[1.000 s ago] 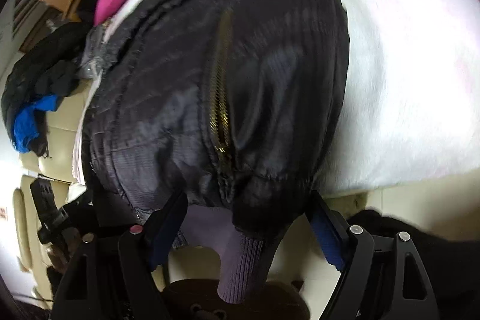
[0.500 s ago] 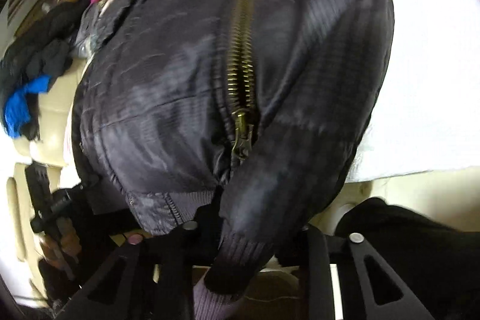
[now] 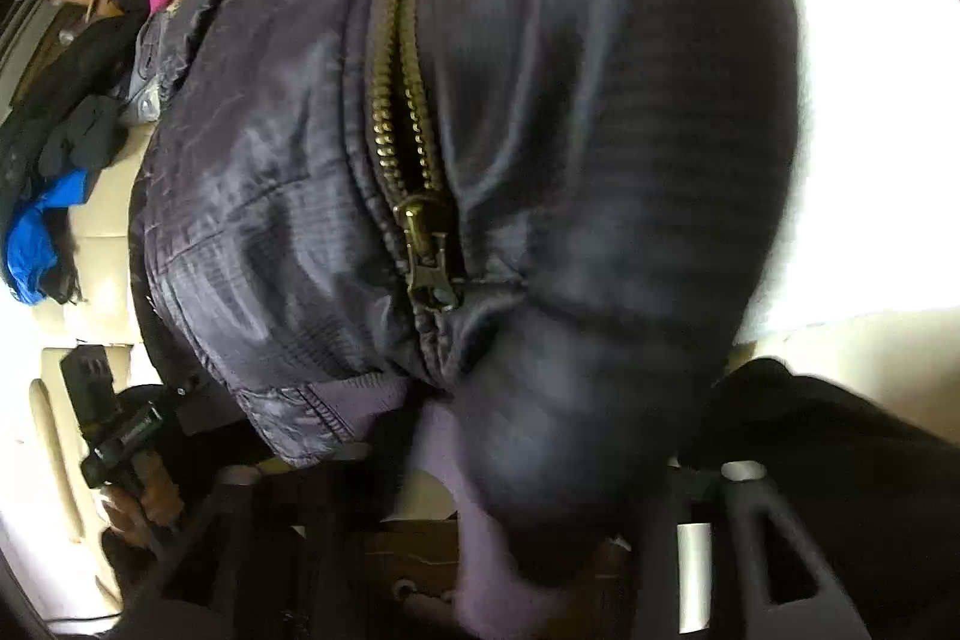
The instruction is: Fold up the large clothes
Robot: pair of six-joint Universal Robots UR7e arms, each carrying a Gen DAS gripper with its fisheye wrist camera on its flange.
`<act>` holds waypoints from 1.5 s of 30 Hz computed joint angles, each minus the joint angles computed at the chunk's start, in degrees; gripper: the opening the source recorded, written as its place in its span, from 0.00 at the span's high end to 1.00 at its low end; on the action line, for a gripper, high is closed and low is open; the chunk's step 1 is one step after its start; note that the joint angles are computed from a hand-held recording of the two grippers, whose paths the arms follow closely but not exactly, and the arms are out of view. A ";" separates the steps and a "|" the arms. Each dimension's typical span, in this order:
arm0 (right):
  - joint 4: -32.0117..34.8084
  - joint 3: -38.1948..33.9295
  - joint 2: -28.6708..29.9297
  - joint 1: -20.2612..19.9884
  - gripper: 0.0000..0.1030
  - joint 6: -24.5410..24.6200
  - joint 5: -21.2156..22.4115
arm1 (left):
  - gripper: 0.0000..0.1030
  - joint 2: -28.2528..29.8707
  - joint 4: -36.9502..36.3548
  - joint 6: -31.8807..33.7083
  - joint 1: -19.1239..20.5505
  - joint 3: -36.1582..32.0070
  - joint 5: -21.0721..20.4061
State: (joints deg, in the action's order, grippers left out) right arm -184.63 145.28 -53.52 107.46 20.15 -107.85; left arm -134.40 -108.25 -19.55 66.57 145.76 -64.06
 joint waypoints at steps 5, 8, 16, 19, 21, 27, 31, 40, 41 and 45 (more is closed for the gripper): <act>-3.99 -1.66 3.73 3.42 0.46 -3.02 -2.27 | 0.65 1.11 -3.63 2.25 1.08 0.89 -1.81; -2.87 -1.69 3.69 5.84 0.72 -2.59 -4.54 | 0.86 0.30 -2.90 0.78 -1.24 1.00 -1.19; 8.05 -4.81 -4.26 18.44 0.89 -5.25 -7.16 | 0.93 -5.03 3.20 2.41 -6.58 -3.00 -6.29; 6.35 -6.50 -7.52 21.72 0.89 -7.82 -6.67 | 0.93 -5.55 2.84 3.31 -9.65 -5.84 -9.62; 3.71 -7.96 -8.23 23.26 0.89 -10.46 -7.81 | 0.93 -4.30 0.11 4.97 -11.27 -8.23 -11.35; -4.09 -14.67 -8.94 22.70 0.89 -18.08 -10.92 | 0.92 9.43 -12.20 12.65 -9.72 -18.05 -14.08; -7.39 -20.45 -8.84 18.06 0.90 -19.59 -9.79 | 0.92 22.88 -23.67 16.96 -5.66 -26.53 -14.34; -7.45 -45.97 5.35 7.36 0.90 -22.09 -6.96 | 0.92 53.45 -34.11 20.58 4.41 -51.33 -15.85; -6.78 -49.27 7.56 6.34 0.90 -22.26 -7.09 | 0.92 56.17 -34.13 20.66 5.20 -53.73 -15.52; -2.93 -60.24 14.69 2.48 0.90 -22.44 -7.53 | 0.92 65.07 -32.01 19.84 8.74 -62.37 -15.12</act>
State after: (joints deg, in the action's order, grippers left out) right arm -187.55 85.04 -38.83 109.94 -2.29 -115.38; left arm -69.33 -140.26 0.29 75.31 83.39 -79.18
